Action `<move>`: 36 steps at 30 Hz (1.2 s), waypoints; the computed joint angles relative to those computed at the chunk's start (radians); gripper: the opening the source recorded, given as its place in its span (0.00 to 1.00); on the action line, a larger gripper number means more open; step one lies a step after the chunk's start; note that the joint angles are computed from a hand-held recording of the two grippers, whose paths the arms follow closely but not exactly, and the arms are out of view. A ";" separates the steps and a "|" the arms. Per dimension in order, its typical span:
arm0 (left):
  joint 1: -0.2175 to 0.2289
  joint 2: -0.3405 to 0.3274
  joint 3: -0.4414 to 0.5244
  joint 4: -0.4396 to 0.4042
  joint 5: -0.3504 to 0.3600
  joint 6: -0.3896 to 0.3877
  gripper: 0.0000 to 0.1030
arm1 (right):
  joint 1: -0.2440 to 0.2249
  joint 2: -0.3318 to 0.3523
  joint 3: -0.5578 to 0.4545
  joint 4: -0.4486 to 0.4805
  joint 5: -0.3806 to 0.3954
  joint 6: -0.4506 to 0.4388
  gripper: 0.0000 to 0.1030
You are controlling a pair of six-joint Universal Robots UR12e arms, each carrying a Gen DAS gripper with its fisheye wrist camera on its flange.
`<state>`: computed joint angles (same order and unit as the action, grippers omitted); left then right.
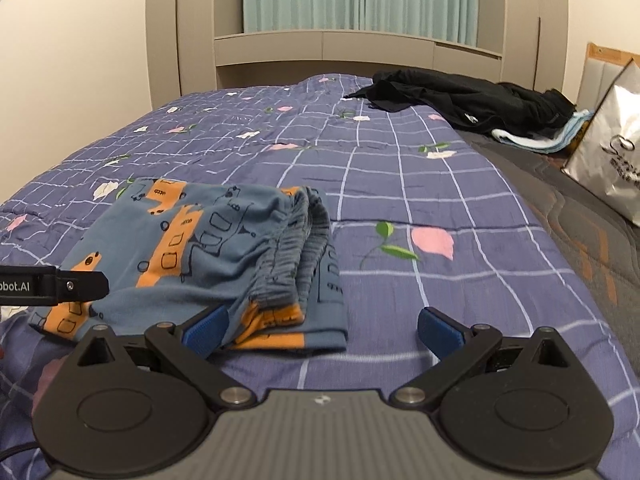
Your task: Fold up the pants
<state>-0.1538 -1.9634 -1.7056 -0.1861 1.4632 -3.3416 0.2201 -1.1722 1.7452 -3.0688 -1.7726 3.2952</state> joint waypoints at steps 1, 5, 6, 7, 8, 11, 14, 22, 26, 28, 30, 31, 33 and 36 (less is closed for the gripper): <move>0.000 0.003 -0.004 0.001 0.000 -0.001 0.99 | 0.001 -0.003 0.003 0.003 0.000 0.007 1.00; -0.001 0.016 -0.026 0.015 0.001 -0.004 0.99 | 0.004 -0.017 0.021 0.008 0.002 0.024 1.00; -0.001 0.019 -0.030 0.019 0.003 -0.004 0.99 | 0.006 -0.020 0.026 0.007 0.002 0.025 1.00; -0.002 0.021 -0.035 0.025 0.004 -0.005 0.99 | 0.007 -0.023 0.030 0.010 -0.001 0.026 1.00; -0.002 0.025 -0.042 0.031 0.003 -0.004 0.99 | 0.009 -0.025 0.034 0.012 -0.005 0.029 1.00; -0.002 0.037 -0.054 0.020 -0.004 0.013 0.99 | 0.014 -0.031 0.050 0.000 -0.006 0.040 1.00; -0.004 0.048 -0.069 0.012 -0.002 0.028 0.99 | 0.019 -0.035 0.061 -0.009 -0.006 0.038 1.00; -0.014 0.068 -0.101 0.014 0.014 0.074 0.99 | 0.026 -0.048 0.094 -0.035 0.000 0.060 1.00; -0.009 0.079 -0.107 0.007 0.001 0.067 0.99 | 0.028 -0.052 0.104 -0.048 0.003 0.071 1.00; -0.004 0.085 -0.113 0.018 -0.010 0.055 0.99 | 0.026 -0.055 0.109 -0.061 0.008 0.079 1.00; 0.001 0.091 -0.120 0.036 -0.014 0.043 0.99 | 0.022 -0.057 0.113 -0.084 0.020 0.095 1.00; 0.004 0.093 -0.122 0.045 -0.017 0.037 0.99 | 0.019 -0.057 0.114 -0.096 0.027 0.098 1.00; 0.012 0.094 -0.127 0.073 -0.027 0.020 0.99 | 0.011 -0.056 0.114 -0.123 0.043 0.105 1.00; 0.021 0.087 -0.127 0.116 -0.039 -0.013 0.99 | -0.011 -0.052 0.108 -0.148 0.108 0.114 1.00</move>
<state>-0.1333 -1.8761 -1.8331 -0.0705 1.4240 -3.3551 0.2093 -1.2245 1.8536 -3.2170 -1.6650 3.4091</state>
